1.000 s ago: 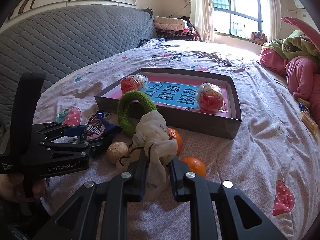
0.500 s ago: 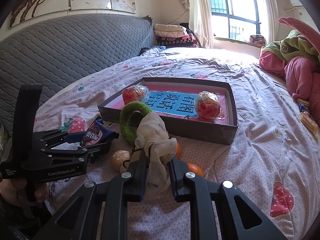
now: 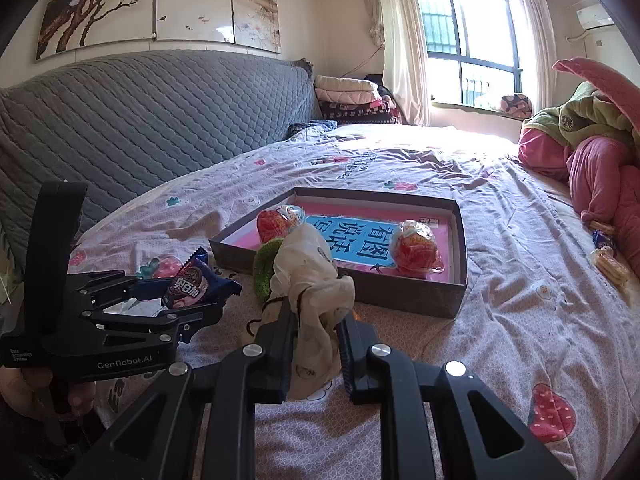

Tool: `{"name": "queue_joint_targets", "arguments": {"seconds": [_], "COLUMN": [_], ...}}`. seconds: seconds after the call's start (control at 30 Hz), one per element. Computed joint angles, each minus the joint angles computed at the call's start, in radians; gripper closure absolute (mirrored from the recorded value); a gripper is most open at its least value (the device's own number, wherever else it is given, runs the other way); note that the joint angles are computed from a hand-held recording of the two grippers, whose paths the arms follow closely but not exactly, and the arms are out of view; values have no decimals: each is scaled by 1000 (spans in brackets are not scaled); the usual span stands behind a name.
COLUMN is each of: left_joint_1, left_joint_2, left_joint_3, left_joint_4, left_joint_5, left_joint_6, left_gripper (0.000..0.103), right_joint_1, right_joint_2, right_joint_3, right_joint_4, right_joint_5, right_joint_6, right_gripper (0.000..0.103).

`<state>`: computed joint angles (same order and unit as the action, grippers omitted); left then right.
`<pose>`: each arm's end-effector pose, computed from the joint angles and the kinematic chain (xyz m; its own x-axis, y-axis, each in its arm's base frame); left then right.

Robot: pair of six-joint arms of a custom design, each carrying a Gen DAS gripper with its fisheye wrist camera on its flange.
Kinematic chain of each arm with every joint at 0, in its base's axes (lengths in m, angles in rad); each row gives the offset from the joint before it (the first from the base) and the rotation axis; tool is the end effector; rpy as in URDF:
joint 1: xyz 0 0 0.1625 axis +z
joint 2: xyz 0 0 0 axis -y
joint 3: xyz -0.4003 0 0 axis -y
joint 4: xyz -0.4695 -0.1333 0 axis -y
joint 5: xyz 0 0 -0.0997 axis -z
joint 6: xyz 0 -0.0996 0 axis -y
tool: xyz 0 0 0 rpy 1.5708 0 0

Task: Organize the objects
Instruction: 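Lift the cookie pack and mesh bag and carry them toward the tray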

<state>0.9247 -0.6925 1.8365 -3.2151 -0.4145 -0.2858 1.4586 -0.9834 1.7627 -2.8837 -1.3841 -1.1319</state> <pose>-0.1875 -0.6215 0.0033 -0.7111 -0.3012 -0.6353 0.3417 0.6417 -0.6867 0.0734 -0.7041 0.1322 -0.5067 -0.7676 0.3925 -0.8525 0.3782 -0.3608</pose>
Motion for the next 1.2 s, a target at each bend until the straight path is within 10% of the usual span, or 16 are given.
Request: {"name": "queue_joint_targets", "arguments": {"seconds": [1.2], "left_joint_1": [-3], "left_joint_2": [47], "left_joint_3": [-112], "left_joint_4": [-130], "left_joint_5": [0], "left_joint_6": [198], "left_gripper": [45], "right_joint_1": [16], "right_joint_2": [10], "right_joint_3": [-15], "right_joint_4": [-63], "right_joint_5": [5], "right_joint_6": [32], "right_gripper": [83]}}
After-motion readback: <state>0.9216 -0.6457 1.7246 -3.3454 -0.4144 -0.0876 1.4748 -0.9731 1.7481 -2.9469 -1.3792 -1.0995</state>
